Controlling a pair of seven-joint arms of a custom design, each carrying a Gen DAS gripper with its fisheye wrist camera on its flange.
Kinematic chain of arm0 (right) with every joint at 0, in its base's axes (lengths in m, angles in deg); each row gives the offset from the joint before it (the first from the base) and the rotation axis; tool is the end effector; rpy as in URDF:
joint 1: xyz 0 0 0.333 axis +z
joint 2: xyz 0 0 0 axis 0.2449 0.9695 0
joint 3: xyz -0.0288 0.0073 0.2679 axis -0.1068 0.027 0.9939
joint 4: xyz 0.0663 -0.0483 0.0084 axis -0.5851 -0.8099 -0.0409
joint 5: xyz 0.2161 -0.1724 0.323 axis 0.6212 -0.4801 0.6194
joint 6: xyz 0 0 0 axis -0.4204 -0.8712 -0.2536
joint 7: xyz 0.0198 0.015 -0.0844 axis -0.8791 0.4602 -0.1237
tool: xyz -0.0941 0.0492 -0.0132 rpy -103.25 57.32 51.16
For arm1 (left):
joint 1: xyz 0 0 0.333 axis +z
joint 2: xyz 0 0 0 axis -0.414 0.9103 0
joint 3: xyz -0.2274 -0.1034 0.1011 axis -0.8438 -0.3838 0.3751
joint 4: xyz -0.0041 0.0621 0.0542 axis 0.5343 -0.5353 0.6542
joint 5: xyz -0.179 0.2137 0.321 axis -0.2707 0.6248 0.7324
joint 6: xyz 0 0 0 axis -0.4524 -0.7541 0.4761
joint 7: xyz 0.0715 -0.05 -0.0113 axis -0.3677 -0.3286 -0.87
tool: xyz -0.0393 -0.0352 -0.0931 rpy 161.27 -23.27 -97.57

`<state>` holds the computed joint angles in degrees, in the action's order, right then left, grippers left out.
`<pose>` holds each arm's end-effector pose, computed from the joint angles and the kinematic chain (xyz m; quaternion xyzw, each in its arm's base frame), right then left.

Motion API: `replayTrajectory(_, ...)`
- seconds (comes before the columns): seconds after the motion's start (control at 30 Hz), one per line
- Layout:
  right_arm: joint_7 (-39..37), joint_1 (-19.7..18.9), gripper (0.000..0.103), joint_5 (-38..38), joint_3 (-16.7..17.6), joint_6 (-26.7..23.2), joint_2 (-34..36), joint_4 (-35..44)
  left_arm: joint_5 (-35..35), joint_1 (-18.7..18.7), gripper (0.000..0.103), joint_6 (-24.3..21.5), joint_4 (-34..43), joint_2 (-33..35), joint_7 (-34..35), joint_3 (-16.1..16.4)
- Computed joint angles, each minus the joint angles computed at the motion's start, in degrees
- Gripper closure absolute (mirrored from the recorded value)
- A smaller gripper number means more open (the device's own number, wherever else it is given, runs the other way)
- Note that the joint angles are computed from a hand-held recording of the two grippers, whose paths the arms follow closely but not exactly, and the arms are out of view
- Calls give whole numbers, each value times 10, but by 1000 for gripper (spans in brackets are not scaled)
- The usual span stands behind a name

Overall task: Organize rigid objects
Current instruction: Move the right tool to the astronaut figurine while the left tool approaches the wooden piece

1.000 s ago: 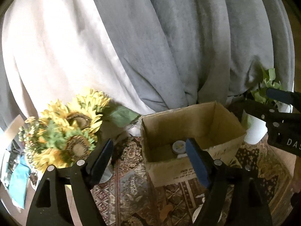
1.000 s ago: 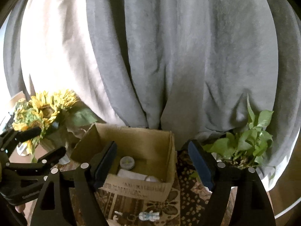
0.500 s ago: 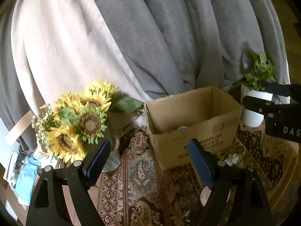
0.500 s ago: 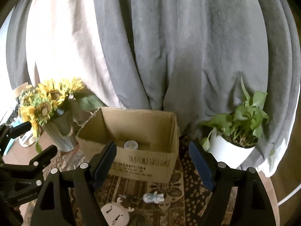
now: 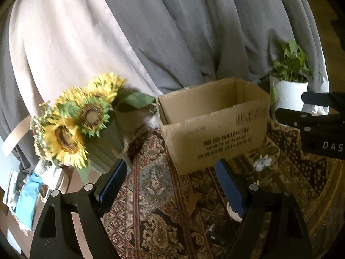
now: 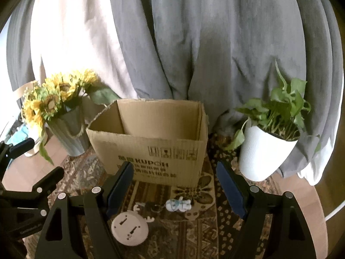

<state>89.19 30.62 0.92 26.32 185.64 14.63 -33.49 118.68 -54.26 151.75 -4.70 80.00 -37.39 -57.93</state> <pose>0.6425 0.2331 0.6081 -0.7570 0.4602 -0.2192 0.4088 0.5444 -0.4014 0.6099 -0.6538 0.5923 -0.1884 0.4315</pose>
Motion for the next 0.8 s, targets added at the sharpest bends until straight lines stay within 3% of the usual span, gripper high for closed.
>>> replayTrajectory(0.5, 29, 11, 23, -58, -7, -9, 45, 15, -70, 19, 19, 30, -2, 32, 75, 8)
replayTrajectory(0.8, 36, 11, 23, -62, -8, -40, 87, 44, -120, 31, 27, 44, 2, 55, 118, 17)
